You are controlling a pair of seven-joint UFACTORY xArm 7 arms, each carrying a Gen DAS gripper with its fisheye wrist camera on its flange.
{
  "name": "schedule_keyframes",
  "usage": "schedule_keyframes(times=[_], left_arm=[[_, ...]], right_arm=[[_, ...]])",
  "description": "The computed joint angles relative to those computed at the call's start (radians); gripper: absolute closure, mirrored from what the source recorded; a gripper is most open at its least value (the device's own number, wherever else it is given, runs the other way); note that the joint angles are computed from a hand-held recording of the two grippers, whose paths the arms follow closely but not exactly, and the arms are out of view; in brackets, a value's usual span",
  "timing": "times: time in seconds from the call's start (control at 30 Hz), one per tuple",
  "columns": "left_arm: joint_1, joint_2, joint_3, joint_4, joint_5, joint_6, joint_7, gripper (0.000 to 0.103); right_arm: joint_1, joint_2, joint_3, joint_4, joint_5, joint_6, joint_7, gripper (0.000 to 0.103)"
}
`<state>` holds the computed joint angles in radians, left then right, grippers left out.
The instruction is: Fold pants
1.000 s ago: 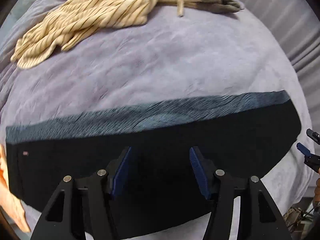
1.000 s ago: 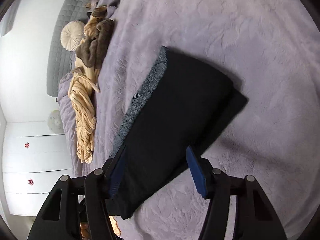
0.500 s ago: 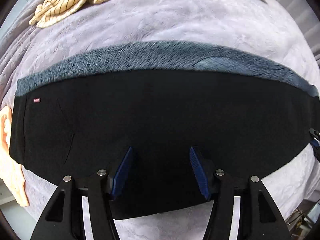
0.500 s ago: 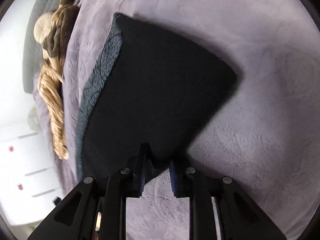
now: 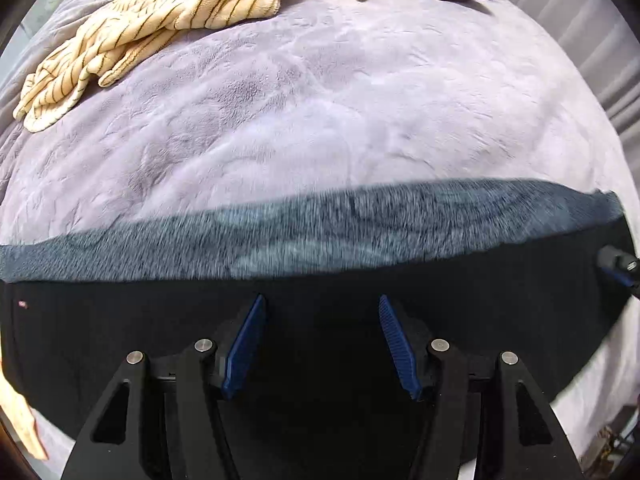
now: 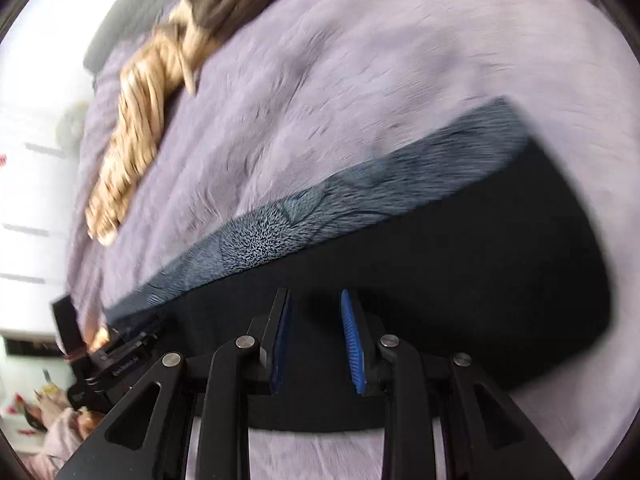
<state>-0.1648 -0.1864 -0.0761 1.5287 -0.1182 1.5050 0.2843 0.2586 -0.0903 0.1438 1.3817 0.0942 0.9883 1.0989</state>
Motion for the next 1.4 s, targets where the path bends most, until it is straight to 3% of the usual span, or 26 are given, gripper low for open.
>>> schedule_keyframes(times=[0.1, 0.2, 0.3, 0.47, 0.6, 0.73, 0.87, 0.9, 0.93, 1.03, 1.2, 1.27, 1.4], left_arm=[[-0.004, 0.032, -0.013, 0.011, -0.002, -0.055, -0.054, 0.036], [-0.006, 0.089, -0.015, 0.086, -0.008, -0.031, -0.127, 0.035], [-0.009, 0.116, -0.016, 0.159, 0.021, 0.009, -0.13, 0.035], [0.02, 0.1, 0.016, 0.236, 0.048, 0.093, -0.054, 0.035], [0.072, -0.002, 0.058, 0.175, 0.083, 0.163, 0.037, 0.035], [0.144, -0.087, 0.119, 0.075, 0.118, 0.179, 0.134, 0.035], [0.21, -0.034, 0.153, 0.075, 0.157, 0.12, 0.171, 0.035], [0.231, -0.012, 0.17, 0.09, 0.163, 0.106, 0.19, 0.035], [0.247, 0.011, 0.178, 0.104, 0.166, 0.089, 0.203, 0.035], [0.303, 0.104, 0.208, 0.176, 0.167, 0.029, 0.262, 0.035], [0.393, 0.264, 0.225, 0.296, 0.14, -0.056, 0.318, 0.035], [0.422, 0.325, 0.222, 0.335, 0.141, -0.034, 0.331, 0.035], [0.468, 0.365, 0.203, 0.355, 0.084, -0.026, 0.399, 0.035]], right_arm=[[-0.006, 0.052, -0.001, 0.053, -0.089, 0.029, 0.026, 0.076], [-0.022, 0.031, -0.022, 0.029, -0.052, 0.004, 0.053, 0.076], [-0.027, -0.012, -0.018, 0.016, -0.046, 0.007, 0.073, 0.076], [-0.001, -0.15, 0.008, -0.086, 0.036, -0.015, 0.062, 0.071], [0.031, -0.248, 0.035, -0.184, 0.112, -0.047, 0.101, 0.065], [0.074, -0.244, 0.068, -0.198, 0.173, -0.106, 0.142, 0.065], [0.137, -0.139, 0.105, -0.144, 0.229, -0.259, 0.155, 0.062], [0.159, -0.082, 0.115, -0.107, 0.244, -0.306, 0.144, 0.055], [0.185, -0.01, 0.121, -0.055, 0.27, -0.346, 0.119, 0.049], [0.243, 0.219, 0.137, 0.147, 0.296, -0.398, 0.076, 0.048], [0.341, 0.461, 0.121, 0.363, 0.239, -0.513, 0.206, 0.048], [0.373, 0.525, 0.098, 0.441, 0.194, -0.472, 0.275, 0.048], [0.393, 0.545, 0.091, 0.439, 0.18, -0.514, 0.362, 0.048]])
